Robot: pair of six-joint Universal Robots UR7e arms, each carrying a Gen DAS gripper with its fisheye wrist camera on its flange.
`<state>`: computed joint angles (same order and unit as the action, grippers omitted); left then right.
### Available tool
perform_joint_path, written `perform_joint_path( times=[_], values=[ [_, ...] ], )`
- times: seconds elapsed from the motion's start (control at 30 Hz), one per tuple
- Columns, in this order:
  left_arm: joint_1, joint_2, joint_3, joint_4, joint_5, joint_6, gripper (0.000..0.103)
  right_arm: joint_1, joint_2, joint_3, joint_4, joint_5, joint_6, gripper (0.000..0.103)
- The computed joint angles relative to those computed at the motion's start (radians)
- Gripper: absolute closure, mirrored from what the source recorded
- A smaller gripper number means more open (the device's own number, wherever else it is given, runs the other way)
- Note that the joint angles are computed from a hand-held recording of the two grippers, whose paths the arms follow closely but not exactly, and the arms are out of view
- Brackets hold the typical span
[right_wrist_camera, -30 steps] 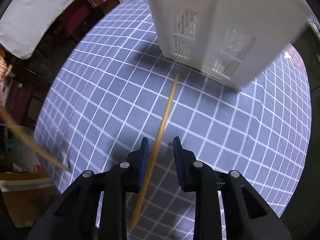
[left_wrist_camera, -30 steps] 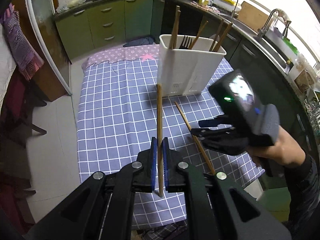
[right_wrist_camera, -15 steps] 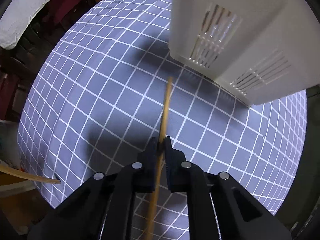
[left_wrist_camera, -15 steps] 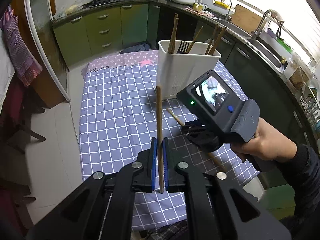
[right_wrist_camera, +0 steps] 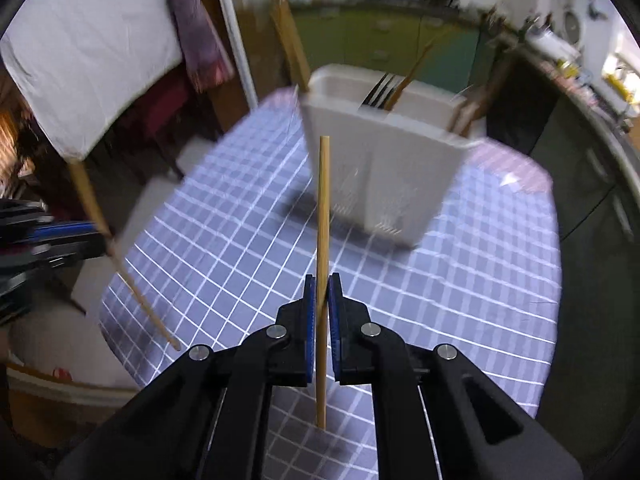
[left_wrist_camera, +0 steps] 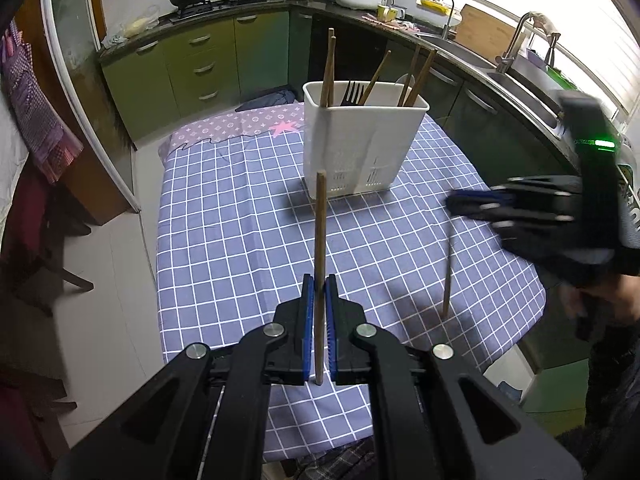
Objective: Organize utensils
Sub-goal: 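Lift the chopsticks and drop them into the white caddy with both tools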
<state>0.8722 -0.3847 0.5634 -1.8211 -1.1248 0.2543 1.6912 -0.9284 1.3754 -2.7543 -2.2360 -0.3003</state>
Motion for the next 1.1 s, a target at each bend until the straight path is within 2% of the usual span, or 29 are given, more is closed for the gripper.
perform_joint_path(
  times=[0.1,0.23,0.63,0.93,1.03,1.1],
  values=[
    [-0.001,-0.011,0.025,-0.022,0.001,0.001,0.097,0.006,-0.060,0.100,-0.113,-0.005,-0.024,0.096],
    [-0.005,-0.035,0.078,-0.069,0.008,0.018,0.097,0.003,-0.126,0.193,-0.190,0.003,-0.037,0.096],
    [-0.014,-0.042,0.095,-0.069,0.011,0.026,0.097,-0.019,-0.177,0.255,-0.211,0.050,-0.023,0.096],
    [-0.020,-0.007,0.026,-0.033,-0.010,0.029,0.097,-0.019,-0.180,0.258,-0.205,0.051,-0.021,0.096],
    [-0.025,0.018,-0.025,-0.008,-0.025,0.030,0.097,-0.020,-0.179,0.257,-0.208,0.050,-0.021,0.096],
    [-0.030,0.052,-0.099,0.030,-0.040,0.027,0.097,-0.020,-0.178,0.256,-0.206,0.049,-0.019,0.095]
  ],
)
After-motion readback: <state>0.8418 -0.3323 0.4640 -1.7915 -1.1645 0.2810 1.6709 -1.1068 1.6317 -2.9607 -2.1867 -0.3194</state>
